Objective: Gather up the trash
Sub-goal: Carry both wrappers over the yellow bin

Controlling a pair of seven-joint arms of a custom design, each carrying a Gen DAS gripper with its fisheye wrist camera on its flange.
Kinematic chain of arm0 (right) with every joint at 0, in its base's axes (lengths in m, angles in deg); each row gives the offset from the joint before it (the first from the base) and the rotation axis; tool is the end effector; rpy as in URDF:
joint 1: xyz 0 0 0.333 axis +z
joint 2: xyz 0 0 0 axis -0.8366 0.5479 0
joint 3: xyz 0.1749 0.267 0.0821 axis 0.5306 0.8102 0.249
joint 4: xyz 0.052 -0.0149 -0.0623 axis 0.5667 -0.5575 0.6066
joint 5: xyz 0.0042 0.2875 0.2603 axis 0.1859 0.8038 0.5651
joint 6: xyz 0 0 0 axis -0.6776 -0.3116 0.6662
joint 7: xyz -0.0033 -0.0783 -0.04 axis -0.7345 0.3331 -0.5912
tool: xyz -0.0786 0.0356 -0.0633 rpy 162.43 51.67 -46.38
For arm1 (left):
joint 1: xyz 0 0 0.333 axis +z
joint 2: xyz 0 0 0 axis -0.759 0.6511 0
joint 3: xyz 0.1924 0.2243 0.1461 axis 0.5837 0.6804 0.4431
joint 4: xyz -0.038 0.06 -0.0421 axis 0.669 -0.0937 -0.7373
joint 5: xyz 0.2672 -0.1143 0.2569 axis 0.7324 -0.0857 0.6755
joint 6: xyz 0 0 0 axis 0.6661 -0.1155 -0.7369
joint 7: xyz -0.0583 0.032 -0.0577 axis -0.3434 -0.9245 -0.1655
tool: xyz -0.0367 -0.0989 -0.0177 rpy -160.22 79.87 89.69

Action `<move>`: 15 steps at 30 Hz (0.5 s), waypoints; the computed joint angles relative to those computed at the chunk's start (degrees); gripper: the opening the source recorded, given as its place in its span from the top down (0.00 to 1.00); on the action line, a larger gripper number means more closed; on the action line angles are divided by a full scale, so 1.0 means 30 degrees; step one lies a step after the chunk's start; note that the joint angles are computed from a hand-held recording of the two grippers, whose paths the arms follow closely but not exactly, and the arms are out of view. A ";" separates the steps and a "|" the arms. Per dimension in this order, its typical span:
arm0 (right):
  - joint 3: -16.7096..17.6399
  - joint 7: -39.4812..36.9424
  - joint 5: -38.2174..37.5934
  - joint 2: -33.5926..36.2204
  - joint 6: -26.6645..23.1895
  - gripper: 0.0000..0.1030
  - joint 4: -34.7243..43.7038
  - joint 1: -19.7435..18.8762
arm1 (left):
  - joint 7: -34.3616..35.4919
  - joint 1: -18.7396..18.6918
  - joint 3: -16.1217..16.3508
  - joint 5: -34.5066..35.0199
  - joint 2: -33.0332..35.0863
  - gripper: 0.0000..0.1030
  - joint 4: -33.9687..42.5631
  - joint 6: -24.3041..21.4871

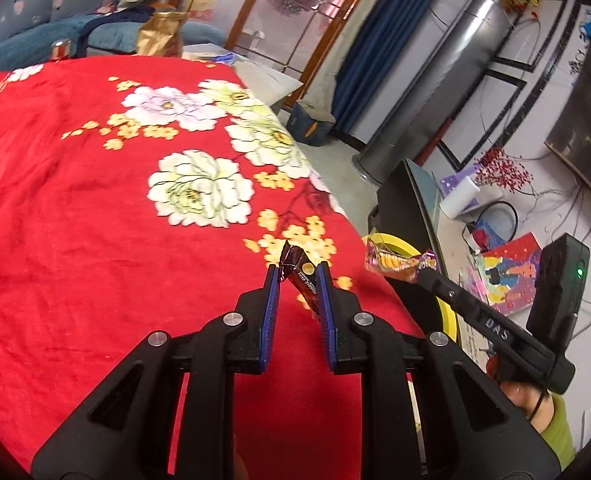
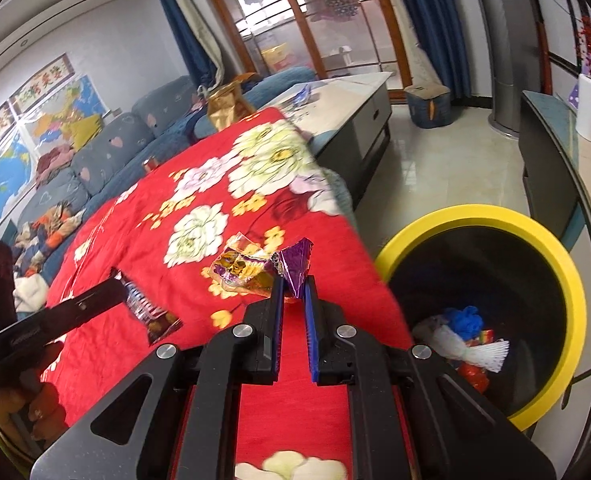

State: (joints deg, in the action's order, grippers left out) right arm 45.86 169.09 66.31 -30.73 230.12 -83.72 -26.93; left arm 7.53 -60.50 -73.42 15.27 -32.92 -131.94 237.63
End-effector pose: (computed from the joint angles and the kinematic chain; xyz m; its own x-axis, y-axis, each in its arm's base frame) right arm 0.6755 0.4586 0.5153 0.2138 -0.9093 -0.3570 -0.7181 0.1015 -0.6885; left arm 0.6780 -0.3271 0.5032 -0.1150 -0.8996 0.4212 -0.7255 -0.2136 -0.6542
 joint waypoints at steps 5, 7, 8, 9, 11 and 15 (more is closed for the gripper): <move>-0.0455 0.0862 -0.0411 -0.1014 0.0768 0.90 -0.1656 -0.0241 | 0.0344 -0.0374 -0.0081 0.0194 0.0163 0.87 0.0563 -0.0274; -0.0591 0.1250 -0.0694 -0.1368 0.0995 0.90 -0.2213 -0.0316 | 0.0485 -0.0573 -0.0072 0.0268 0.0267 0.87 0.0845 -0.0421; -0.0667 0.1462 -0.0859 -0.1609 0.1142 0.90 -0.2601 -0.0350 | 0.0558 -0.0652 -0.0080 0.0278 0.0312 0.87 0.0968 -0.0496; -0.0812 0.1770 -0.1067 -0.1855 0.1307 0.90 -0.3002 -0.0364 | 0.0711 -0.0723 -0.0149 0.0270 0.0403 0.87 0.1152 -0.0587; -0.0880 0.2120 -0.1385 -0.2102 0.1441 0.90 -0.3394 -0.0449 | 0.0898 -0.0927 -0.0115 0.0325 0.0566 0.87 0.1469 -0.0758; -0.1187 0.3023 -0.2095 -0.2668 0.1755 0.90 -0.4344 -0.0595 | 0.1396 -0.1346 -0.0140 0.0372 0.1018 0.87 0.2259 -0.1215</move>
State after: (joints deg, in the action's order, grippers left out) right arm 42.30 178.16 60.02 -38.73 235.38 -96.75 -28.71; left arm 11.72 -64.54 -73.84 16.39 -29.86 -125.16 233.99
